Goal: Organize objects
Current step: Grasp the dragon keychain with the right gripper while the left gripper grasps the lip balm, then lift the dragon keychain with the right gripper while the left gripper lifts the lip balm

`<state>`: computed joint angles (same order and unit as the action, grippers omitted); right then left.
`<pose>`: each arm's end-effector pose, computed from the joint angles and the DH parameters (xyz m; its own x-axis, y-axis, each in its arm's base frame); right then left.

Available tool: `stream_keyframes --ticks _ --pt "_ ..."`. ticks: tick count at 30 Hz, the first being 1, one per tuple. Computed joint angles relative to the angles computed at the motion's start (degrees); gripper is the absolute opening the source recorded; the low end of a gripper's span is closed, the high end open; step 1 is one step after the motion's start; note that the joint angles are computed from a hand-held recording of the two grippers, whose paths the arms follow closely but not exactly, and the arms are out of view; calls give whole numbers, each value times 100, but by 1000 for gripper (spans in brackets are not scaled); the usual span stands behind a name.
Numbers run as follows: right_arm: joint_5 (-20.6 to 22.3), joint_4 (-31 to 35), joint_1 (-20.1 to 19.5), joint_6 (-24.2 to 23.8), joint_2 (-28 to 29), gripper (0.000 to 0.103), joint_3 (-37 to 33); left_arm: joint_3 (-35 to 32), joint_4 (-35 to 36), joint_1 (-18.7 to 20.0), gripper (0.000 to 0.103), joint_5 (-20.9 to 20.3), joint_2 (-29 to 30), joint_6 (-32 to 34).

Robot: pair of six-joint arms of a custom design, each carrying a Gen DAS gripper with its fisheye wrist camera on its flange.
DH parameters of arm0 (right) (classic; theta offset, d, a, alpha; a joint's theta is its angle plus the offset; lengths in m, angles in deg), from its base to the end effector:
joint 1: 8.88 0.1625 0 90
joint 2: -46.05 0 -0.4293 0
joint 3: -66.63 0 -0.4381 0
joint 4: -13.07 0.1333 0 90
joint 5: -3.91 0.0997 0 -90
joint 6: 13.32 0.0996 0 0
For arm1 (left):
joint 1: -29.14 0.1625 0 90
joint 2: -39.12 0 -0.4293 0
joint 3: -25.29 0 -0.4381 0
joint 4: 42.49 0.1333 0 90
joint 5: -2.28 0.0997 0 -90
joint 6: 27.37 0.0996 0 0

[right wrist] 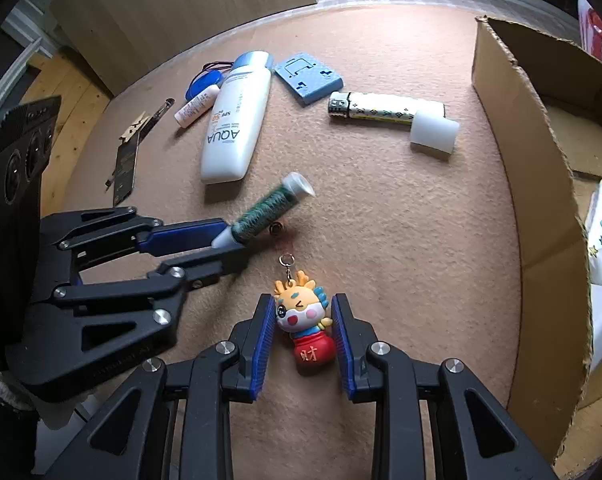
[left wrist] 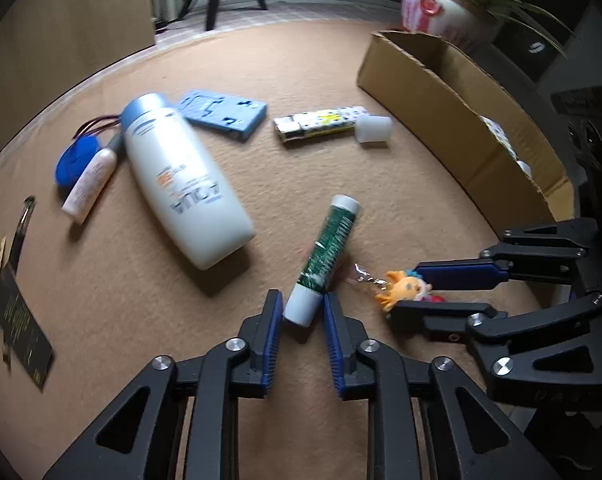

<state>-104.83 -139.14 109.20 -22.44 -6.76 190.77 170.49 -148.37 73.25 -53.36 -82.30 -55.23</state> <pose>0.3168 -0.3787 -0.0195 -0.7276 -0.6226 0.2881 -0.5875 0.7824 0.2068 -0.0580 -0.3202 0.2571 -0.7911 0.2496 -0.5585 0.3863 0.9117 -0.1397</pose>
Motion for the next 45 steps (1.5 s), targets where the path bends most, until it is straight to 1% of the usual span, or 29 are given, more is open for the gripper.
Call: stream_keyframes --ticks 2,4,8,10,12,16,21,24,26,27,28,32,36,39,42,45 --pt "-49 -41 1 35 -28 26 32 42 212 -63 22 59 -217 -286" --pt "-104 -112 29 119 -24 26 59 76 572 -178 21 155 -464 -639" --pt "-101 -162 -1 84 -83 26 128 138 1175 -399 21 127 -950 -1164" --pt "-161 -176 17 13 -97 28 146 135 1385 -488 28 143 -1031 -1285" --pt "-261 -190 42 -19 -117 31 163 141 1417 -559 35 212 -994 -1330" --pt "-264 -190 39 -77 -142 33 183 122 1199 -497 36 296 -826 -1268" --pt "-307 -248 74 -114 -76 33 198 95 648 -301 36 329 -416 -926" --pt "-345 -323 128 -168 -6 33 191 92 424 -253 35 350 -231 -789" --pt "-339 -357 157 -190 25 30 187 97 302 -229 30 350 -153 -739" --pt "-364 -384 173 -201 33 26 190 97 270 -224 26 342 -129 -721" --pt "-375 -419 186 -214 39 26 195 99 270 -236 22 359 -116 -729" --pt "-316 -488 151 -199 -33 25 247 132 283 -274 17 306 -209 -875" --pt "-141 -558 91 -155 -345 25 397 169 438 -310 17 187 -506 -1131" --pt "36 -576 50 -120 -702 25 524 179 420 -319 17 100 -642 -1234" --pt "180 -614 21 -88 -1081 24 640 168 436 -470 17 47 -758 -1392" --pt "226 -714 -15 -38 -1478 24 752 135 292 -622 17 34 -705 -1416"
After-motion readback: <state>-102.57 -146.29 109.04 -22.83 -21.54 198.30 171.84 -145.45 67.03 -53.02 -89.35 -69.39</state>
